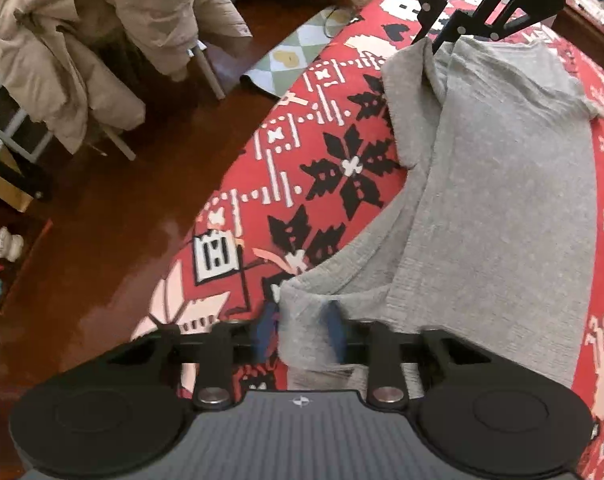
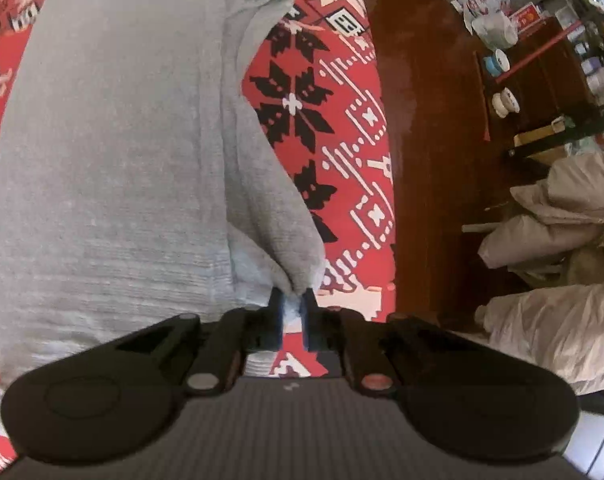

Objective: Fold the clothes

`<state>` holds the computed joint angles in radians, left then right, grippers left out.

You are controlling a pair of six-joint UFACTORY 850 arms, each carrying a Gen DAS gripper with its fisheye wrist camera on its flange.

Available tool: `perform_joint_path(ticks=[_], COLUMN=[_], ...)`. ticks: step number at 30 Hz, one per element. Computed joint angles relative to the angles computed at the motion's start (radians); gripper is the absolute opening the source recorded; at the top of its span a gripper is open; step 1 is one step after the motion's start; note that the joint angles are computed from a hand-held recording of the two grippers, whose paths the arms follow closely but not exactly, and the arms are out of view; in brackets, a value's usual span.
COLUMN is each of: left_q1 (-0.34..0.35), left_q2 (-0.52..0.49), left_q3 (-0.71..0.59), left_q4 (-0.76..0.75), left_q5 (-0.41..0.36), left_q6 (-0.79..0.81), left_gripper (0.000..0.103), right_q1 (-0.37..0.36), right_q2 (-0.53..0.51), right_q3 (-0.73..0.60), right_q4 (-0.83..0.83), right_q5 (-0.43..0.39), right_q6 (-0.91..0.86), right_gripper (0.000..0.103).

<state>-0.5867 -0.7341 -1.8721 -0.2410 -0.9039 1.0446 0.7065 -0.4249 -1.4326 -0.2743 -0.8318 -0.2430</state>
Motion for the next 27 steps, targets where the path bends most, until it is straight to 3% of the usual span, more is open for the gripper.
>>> perform_joint_path(ticks=[4,9,12,23,27], left_q1=[0.007,0.029,0.036,0.053,0.050], left_q2=[0.031,0.033,0.027,-0.035,-0.035], left_q3=[0.029,0.013,0.007,-0.048,-0.049], left_q4=[-0.026,-0.044,0.001,0.083,0.101], left_q5=[0.021,0.035,0.080,0.076,0.091], left_q6=[0.022,-0.103,-0.166,-0.314,-0.379], left_gripper=[0.007,0.007,0.007,0.007,0.017], right_q1=[-0.013,-0.079,-0.107,-0.166,-0.186], right_q2=[0.009,-0.018,-0.069,-0.270,-0.286], right_q3=[-0.020,-0.106,-0.176,-0.393,-0.412], right_q4=[0.076,0.251,0.270,0.307,0.345], right_q5=[-0.035,-0.061,-0.068,-0.100,-0.082], right_q6=[0.030,0.101,0.106,0.087,0.101], right_gripper=[0.007,0.006,0.006,0.007,0.009])
